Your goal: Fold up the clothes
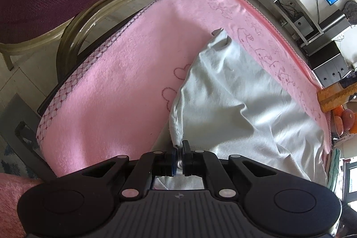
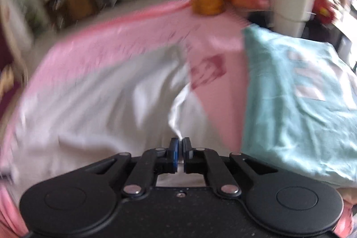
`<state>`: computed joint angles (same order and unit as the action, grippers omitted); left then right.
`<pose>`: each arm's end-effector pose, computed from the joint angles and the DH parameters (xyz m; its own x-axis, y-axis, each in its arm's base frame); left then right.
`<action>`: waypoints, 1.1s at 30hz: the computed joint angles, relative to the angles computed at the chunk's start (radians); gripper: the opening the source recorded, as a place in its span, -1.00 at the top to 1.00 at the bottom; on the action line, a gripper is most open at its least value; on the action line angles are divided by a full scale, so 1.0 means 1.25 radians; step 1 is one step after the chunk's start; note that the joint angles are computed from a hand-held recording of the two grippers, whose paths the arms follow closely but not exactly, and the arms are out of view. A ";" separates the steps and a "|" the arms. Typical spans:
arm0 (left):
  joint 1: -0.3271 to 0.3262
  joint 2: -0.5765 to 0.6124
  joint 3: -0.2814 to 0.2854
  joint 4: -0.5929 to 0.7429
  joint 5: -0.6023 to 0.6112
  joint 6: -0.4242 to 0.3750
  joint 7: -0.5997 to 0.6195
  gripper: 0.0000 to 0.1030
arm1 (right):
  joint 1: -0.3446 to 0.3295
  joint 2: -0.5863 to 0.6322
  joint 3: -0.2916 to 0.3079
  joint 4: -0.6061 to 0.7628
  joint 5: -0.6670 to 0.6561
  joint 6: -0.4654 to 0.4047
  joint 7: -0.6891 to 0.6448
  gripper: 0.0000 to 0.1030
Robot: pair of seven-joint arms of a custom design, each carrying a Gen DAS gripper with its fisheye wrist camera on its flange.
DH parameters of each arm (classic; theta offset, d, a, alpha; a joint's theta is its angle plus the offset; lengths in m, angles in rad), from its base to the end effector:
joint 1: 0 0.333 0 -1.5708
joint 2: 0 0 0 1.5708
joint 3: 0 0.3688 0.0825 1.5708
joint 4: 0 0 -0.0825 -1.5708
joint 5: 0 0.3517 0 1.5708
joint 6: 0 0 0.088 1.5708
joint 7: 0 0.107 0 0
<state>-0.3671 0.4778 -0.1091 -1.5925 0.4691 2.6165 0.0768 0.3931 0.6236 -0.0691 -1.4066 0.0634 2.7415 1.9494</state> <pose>0.6429 -0.3249 0.4807 0.5104 -0.7447 0.4300 -0.6415 -0.6628 -0.3864 0.7260 0.2580 0.4794 0.0149 -0.9663 -0.2570 -0.7851 0.1479 -0.6014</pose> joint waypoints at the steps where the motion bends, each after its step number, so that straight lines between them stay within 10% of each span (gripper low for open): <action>1: -0.003 -0.003 0.004 -0.003 0.006 0.005 -0.005 0.97 | -0.009 -0.011 0.000 -0.025 0.024 0.045 0.024 0.92; 7: -0.020 -0.067 0.049 -0.090 0.072 0.154 -0.133 0.97 | -0.124 -0.060 0.101 -0.135 0.206 0.233 0.033 0.92; 14: -0.021 -0.104 0.032 -0.099 0.108 0.093 -0.174 0.97 | -0.196 -0.067 0.192 -0.114 0.322 0.080 -0.097 0.92; 23: -0.011 -0.114 -0.030 -0.077 0.086 -0.038 -0.066 0.97 | -0.124 -0.116 0.090 -0.149 0.274 0.038 -0.063 0.92; 33: -0.050 -0.007 -0.047 0.084 0.044 -0.297 0.135 0.82 | -0.027 -0.043 -0.012 0.011 -0.010 -0.216 0.013 0.89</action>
<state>-0.4297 0.4692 -0.1676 -1.4871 0.5239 2.2453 0.2458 0.3595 0.5703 -0.0841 -1.3930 0.0514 2.4713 1.9655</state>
